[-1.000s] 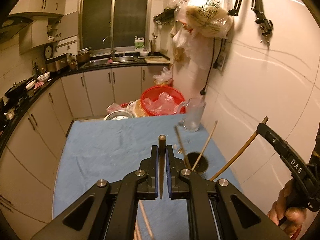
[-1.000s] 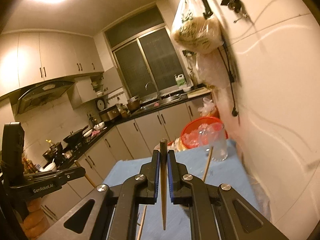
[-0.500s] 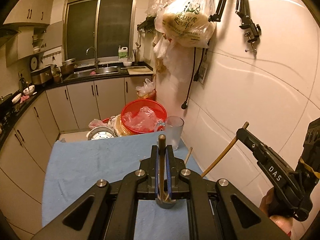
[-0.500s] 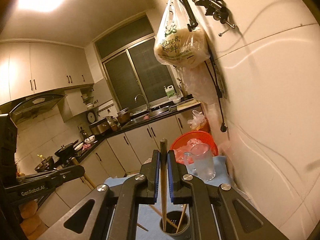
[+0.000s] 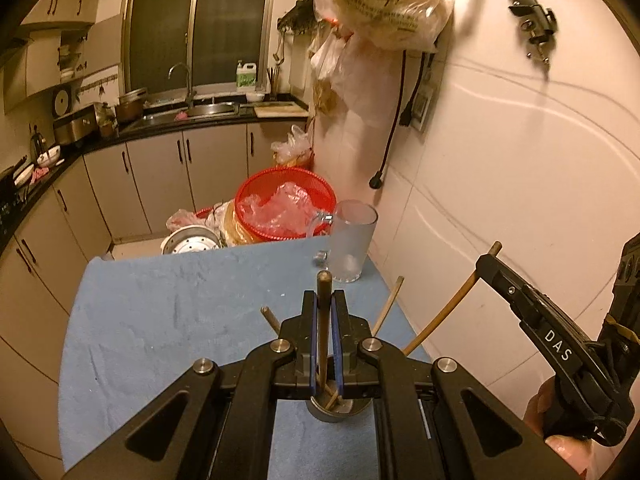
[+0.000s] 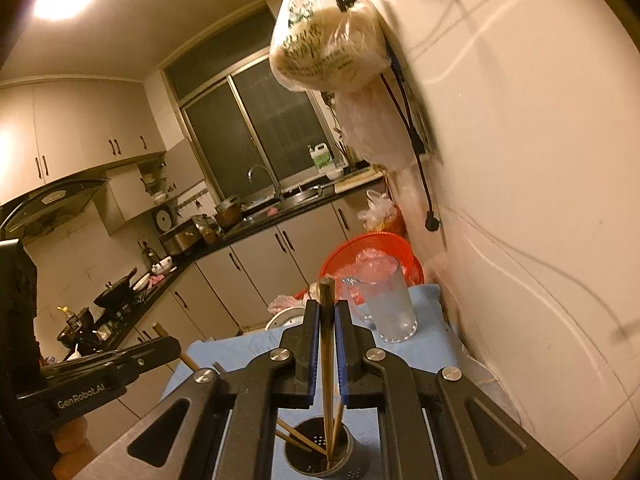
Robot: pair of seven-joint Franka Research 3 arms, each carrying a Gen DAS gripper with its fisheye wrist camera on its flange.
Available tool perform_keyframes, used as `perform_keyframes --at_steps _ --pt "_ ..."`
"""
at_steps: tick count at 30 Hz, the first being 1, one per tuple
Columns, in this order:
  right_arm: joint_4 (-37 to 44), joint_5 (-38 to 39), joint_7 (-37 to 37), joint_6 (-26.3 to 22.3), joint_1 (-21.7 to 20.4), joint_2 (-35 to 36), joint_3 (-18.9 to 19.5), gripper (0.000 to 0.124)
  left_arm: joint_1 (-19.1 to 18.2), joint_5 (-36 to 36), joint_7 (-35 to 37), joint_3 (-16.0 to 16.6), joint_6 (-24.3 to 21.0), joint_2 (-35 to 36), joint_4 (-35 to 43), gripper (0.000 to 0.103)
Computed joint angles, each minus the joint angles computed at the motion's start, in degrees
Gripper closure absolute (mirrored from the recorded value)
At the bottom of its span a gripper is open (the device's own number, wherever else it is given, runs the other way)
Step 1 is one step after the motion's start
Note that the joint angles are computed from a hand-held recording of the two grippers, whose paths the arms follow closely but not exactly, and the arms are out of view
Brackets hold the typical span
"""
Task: Organize utensils
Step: 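Insert both chopsticks into the black cup and open both tools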
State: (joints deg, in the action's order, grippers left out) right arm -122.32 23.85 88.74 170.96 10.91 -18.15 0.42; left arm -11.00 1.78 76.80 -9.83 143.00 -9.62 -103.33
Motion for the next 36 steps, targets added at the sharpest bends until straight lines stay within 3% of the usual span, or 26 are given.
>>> perform_keyframes --at_steps 22,26,28,36 --pt "3.33 9.86 -5.74 -6.63 1.77 6.87 -1.87 0.113 0.98 -1.78 1.09 0.60 -0.36 0.83 -3.26 0.093" --pt "2.97 10.05 -5.94 -5.95 1.34 6.18 -1.55 0.113 0.98 -2.50 1.52 0.84 -0.37 0.11 -3.64 0.085" --pt "2.43 9.38 -5.49 -5.50 1.10 5.36 -1.20 0.112 1.03 -2.40 1.39 0.88 -0.05 -0.34 -3.98 0.072" --pt "-0.48 9.99 -5.81 -4.04 2.40 0.99 -1.60 0.112 1.18 -1.74 0.65 1.28 -0.06 -3.59 -5.99 0.072"
